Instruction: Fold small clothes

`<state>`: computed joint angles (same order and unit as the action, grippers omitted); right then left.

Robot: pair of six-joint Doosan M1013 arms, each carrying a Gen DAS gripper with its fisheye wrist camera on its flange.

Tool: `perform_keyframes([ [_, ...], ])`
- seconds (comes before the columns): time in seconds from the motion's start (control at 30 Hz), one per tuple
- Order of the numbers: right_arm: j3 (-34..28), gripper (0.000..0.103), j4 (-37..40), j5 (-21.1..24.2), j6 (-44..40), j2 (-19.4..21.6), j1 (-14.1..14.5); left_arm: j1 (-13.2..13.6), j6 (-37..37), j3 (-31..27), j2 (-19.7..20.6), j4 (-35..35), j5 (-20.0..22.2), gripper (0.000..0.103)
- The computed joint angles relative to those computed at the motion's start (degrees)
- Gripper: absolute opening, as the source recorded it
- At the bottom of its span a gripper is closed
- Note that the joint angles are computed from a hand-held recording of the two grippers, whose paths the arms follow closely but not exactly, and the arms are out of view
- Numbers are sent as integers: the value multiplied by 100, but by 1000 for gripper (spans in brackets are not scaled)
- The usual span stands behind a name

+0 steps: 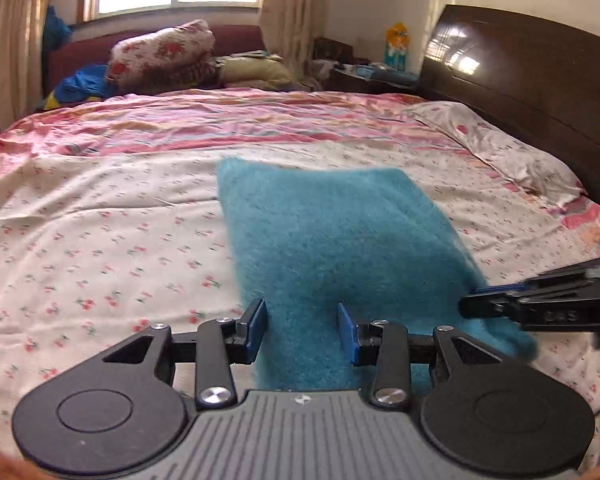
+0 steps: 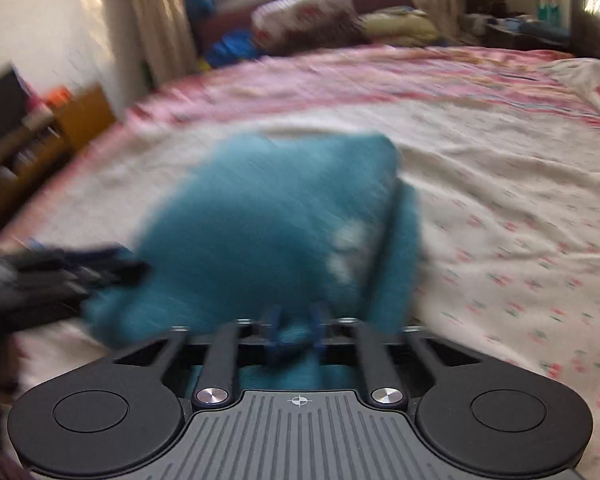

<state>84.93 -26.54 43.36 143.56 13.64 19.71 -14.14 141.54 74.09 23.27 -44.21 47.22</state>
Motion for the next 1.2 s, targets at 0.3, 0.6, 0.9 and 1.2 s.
perform_keyframes([
  [0.3, 106, 7, 133, -253, 608, -166, -90, 111, -254, -164, 43, 11, 100, 49],
  [0.6, 357, 67, -131, -705, 1477, -333, -186, 192, -550, -338, 196, 3, 350, 56],
  [0.9, 90, 31, 996, -899, 767, -30, -408, 114, -536, -398, 228, 93, 629, 56],
  [1.2, 498, 22, 670, -1265, 1357, -149, -532, 117, -397, -357, 197, -110, 496, 59],
])
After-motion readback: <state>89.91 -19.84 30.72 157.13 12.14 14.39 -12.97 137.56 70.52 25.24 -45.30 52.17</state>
